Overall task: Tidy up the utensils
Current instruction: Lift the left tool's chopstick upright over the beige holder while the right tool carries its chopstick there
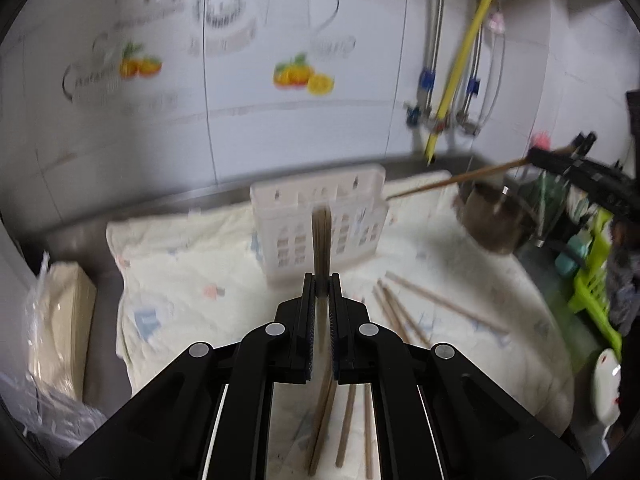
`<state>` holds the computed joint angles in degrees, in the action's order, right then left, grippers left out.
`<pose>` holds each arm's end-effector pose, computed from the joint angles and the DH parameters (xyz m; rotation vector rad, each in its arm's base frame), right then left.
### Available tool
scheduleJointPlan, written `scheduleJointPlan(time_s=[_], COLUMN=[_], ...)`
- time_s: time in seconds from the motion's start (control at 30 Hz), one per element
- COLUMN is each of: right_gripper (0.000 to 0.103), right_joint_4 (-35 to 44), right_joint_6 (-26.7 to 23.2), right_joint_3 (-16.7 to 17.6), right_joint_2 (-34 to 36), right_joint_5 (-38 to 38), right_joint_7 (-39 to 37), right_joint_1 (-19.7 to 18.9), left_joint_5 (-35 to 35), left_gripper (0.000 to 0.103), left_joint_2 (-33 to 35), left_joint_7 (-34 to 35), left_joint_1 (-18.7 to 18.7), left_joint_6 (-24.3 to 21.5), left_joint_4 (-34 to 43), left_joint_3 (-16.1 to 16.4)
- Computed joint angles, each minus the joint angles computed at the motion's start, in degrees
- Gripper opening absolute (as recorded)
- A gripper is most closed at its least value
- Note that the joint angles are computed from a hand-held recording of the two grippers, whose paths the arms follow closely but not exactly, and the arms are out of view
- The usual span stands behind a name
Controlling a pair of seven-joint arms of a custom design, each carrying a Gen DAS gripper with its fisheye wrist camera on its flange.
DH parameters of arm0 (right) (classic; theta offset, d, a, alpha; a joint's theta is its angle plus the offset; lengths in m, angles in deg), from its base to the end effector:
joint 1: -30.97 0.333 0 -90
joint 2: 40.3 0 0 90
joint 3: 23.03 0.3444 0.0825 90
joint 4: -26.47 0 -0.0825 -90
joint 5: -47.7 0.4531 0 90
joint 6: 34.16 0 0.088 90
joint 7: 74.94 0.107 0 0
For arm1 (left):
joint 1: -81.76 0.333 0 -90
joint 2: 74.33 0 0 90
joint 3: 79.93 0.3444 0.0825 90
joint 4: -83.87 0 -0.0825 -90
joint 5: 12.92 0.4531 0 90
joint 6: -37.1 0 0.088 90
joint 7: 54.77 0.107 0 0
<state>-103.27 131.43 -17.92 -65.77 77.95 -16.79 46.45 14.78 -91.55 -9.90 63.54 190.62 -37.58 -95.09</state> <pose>0.4946 0.1631 0.6659 -1.8144 1.0847 -0.6887 0.4647 -0.3443 0.6407 -1.5677 1.8393 -0.9992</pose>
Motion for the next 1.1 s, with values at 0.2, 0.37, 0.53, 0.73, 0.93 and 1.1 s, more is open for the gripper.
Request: scheduleJointPlan(time_s=[0.2, 0.37, 0.53, 0.73, 0.93, 1.1], right_gripper=[0.007, 0.007, 0.007, 0.007, 0.007, 0.007], right_joint_4=[6.5, 11.1, 13.8, 17.2, 20.5, 24.0], right_joint_6=[-4.5, -8.5, -10.1, -13.0, -15.9, -19.1], right_joint_3=[1.0, 2.1, 2.0, 0.8, 0.3, -0.2], right_joint_2=[4.2, 7.9, 10.8, 14.1, 17.2, 20.2], right_joint_5=[-4.2, -9.6, -13.0, -13.5, -15.5, -15.8], right_joint_7=[1.9, 4.9, 6.5, 6.9, 7.9, 8.9], right_joint_1=[-2.2, -3.8, -3.6, -2.9, -2.5, -1.9], left_joint_5=[3.9, 10.1, 17.1, 18.1, 13.7, 9.6], left_gripper=[0.005, 0.005, 0.005, 0.005, 0.005, 0.005], left_joint_2=[1.9, 5.2, 10.0, 15.5, 19.1, 20.8], left_joint_7=[-0.5, -2.8, -6.7, -8.4, -5.7, -3.6], left_joint_1=[1.7, 3.7, 4.7, 3.8, 3.0, 2.9], left_joint_6=[0.1, -1.7, -4.2, -5.6, -6.7, -6.8], left_joint_4=[7.0, 14.0, 21.1, 25.7, 27.0, 26.9], left_joint_3=[-1.0, -2.4, -2.7, -0.6, 1.1, 1.8])
